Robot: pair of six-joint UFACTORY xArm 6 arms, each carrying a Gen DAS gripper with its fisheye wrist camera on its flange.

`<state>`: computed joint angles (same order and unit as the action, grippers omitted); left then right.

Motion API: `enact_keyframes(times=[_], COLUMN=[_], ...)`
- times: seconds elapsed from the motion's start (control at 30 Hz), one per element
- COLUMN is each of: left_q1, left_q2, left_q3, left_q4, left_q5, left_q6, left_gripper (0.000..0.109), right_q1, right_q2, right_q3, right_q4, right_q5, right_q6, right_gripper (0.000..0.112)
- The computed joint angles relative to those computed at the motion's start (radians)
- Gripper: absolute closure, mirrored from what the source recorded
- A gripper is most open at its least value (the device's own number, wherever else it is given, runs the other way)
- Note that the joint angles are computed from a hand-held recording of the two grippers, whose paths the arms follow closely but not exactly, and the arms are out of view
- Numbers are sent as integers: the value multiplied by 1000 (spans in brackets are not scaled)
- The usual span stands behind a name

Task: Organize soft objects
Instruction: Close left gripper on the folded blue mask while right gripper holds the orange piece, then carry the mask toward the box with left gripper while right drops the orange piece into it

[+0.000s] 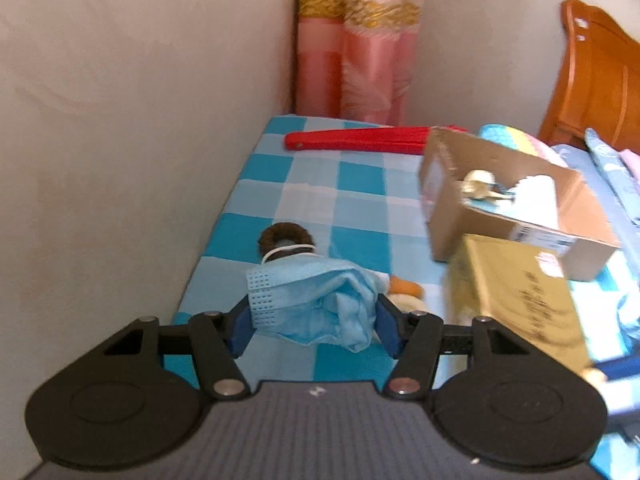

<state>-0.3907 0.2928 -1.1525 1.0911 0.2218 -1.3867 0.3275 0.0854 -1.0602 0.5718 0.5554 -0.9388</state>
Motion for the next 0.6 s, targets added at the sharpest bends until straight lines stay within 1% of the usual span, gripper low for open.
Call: enact_keyframes(times=[0.1,0.23,0.43,0.6], left_q1=[-13,-45,-84,-115], left_q2=[-58,-96,-72,-29], left_q3=[57,83,15,-52], left_q4=[-45,-136,-143,-245], left_q5=[-35,-48,-64,-84], left_q6=[49,177,252,386], left_gripper=[48,48,48,48], right_q1=[-3,-20,-59,-103], right_q2=[-21,-49,-71,-63], right_q3=[24,56,86,74], right_q4=[8,24,23,13], right_q5=[-21,-52,-112,-157], right_q6=[17,32,71,104], right_gripper=[82,82,82,82])
